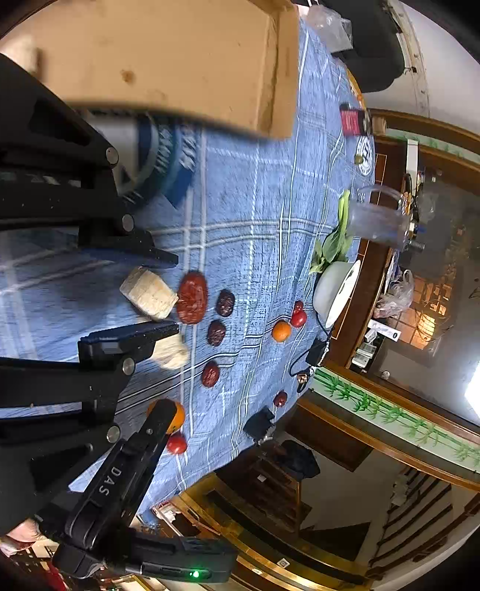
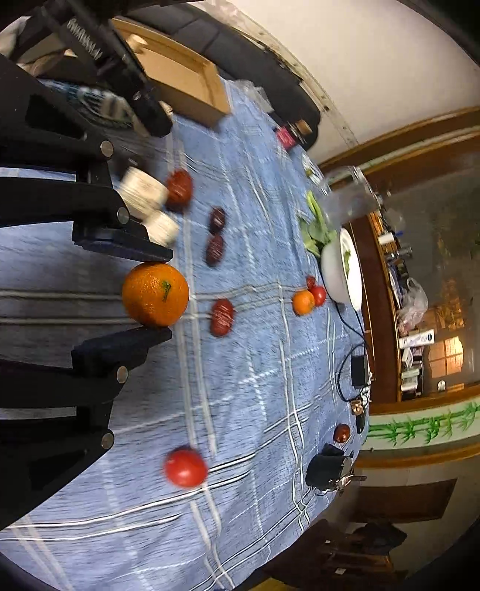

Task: Organize fruits
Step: 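Carry the left tool's yam chunk into the tray while the right tool drops its orange there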

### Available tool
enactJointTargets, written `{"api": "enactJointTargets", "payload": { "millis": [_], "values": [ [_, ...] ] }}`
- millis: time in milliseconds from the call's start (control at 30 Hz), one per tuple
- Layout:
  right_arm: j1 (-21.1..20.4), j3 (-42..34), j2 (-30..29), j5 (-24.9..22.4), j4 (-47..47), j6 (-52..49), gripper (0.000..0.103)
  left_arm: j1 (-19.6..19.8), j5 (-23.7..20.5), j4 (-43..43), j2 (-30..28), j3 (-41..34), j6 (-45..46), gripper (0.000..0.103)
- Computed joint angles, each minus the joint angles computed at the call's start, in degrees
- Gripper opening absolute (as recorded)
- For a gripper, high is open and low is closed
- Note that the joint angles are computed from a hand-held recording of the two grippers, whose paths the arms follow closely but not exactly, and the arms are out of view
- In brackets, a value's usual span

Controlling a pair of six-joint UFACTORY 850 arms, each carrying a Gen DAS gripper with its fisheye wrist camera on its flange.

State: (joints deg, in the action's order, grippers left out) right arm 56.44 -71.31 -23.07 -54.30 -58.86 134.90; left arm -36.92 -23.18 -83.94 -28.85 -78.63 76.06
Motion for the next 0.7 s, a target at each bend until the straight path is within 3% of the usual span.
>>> {"api": "enactJointTargets", "payload": {
  "millis": [167,300,500,633,700],
  "values": [
    [1.5,-7.0,-2.7,0.5,-1.0,-5.1,0.038,5.1,-2.8,-0.1,5.3,4.2,-1.9,0.028],
    [1.8,-16.8,-8.0,3.1,-0.9,-14.4,0.039,9.0,0.3,2.9,7.6,5.9,-4.4,0.028],
    [0.8,-34.1,-19.0,8.8,5.4,-30.7,0.039,12.8,5.7,27.3,6.3,5.3,-27.4,0.028],
    [-0.2,-47.8,-27.9,8.6,13.3,-44.3,0.039,14.3,7.5,35.7,5.6,5.7,-35.4,0.028],
    [-0.7,-54.9,-32.6,6.9,17.8,-50.7,0.039,14.9,7.5,35.4,5.4,5.9,-34.9,0.028]
  ]
}}
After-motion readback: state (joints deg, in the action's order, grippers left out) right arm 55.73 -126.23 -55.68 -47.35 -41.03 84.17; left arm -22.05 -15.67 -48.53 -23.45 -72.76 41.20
